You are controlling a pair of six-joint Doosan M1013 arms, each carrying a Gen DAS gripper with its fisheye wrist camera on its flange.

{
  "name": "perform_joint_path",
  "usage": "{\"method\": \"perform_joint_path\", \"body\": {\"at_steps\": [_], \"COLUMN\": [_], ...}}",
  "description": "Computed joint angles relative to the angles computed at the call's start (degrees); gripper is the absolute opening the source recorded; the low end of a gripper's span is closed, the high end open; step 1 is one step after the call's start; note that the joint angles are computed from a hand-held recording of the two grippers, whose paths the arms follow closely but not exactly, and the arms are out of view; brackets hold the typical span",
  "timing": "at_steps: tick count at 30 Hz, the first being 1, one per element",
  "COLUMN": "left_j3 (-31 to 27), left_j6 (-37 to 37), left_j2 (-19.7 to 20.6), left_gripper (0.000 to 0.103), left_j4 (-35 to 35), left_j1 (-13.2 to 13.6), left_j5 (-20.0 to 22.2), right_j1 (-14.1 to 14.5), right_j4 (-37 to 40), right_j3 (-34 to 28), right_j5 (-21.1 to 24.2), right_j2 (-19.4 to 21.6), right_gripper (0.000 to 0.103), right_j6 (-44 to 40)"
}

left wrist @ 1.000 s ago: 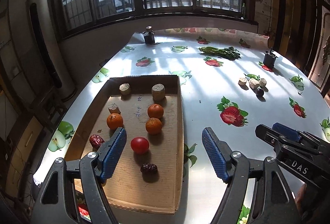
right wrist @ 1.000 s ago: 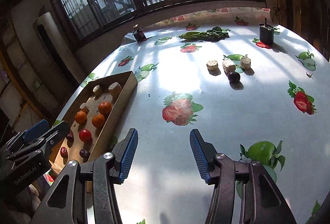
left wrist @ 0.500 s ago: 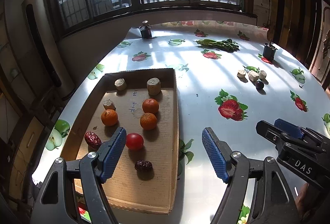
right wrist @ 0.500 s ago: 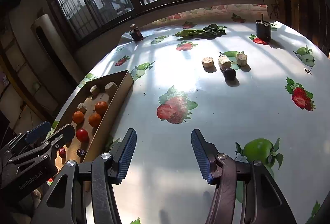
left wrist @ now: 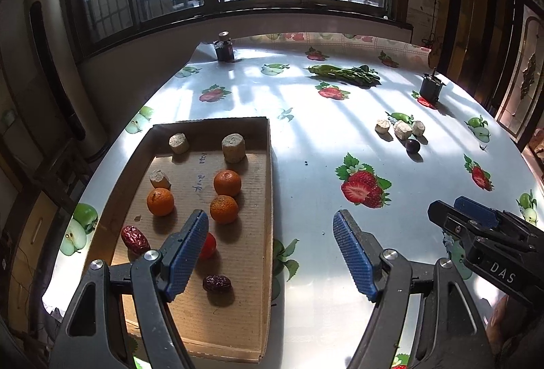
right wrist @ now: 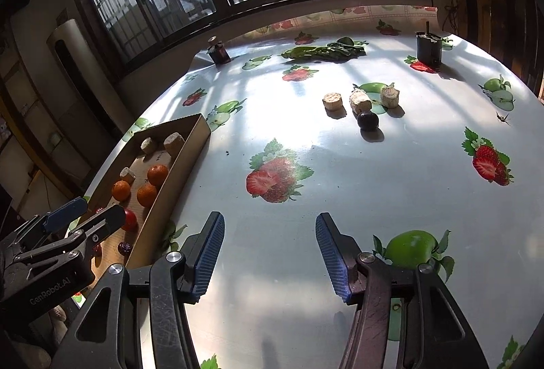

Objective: Organize fruits
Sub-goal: 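Move both open grippers back to the last two cakes, then grasp the round beige cake with the left gripper while the right grasps the white square cake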

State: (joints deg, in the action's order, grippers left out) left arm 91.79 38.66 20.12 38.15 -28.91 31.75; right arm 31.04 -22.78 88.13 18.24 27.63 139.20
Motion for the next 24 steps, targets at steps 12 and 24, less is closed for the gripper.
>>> {"method": "perform_joint_path", "body": {"at_steps": [12,24], "left_j3": [-13.84,-31.56], "left_j6": [25.9,33.74], "left_j2": [6.74,21.7], "left_gripper": [0.083,0.082], "left_j4": [-29.3,-48.03], "left_j1": [1.34,3.24], "left_j5": [-2.75,6.59], "right_j1": [-6.91,-11.33], "right_j4": [-16.57,9.12], "right_j3": [-2.35,-14.95], "right_j5": [8.38,10.24], "right_j2": [-2.21,9.06], "right_gripper": [0.066,0.056], "right_j6": [13.39,-8.76]}}
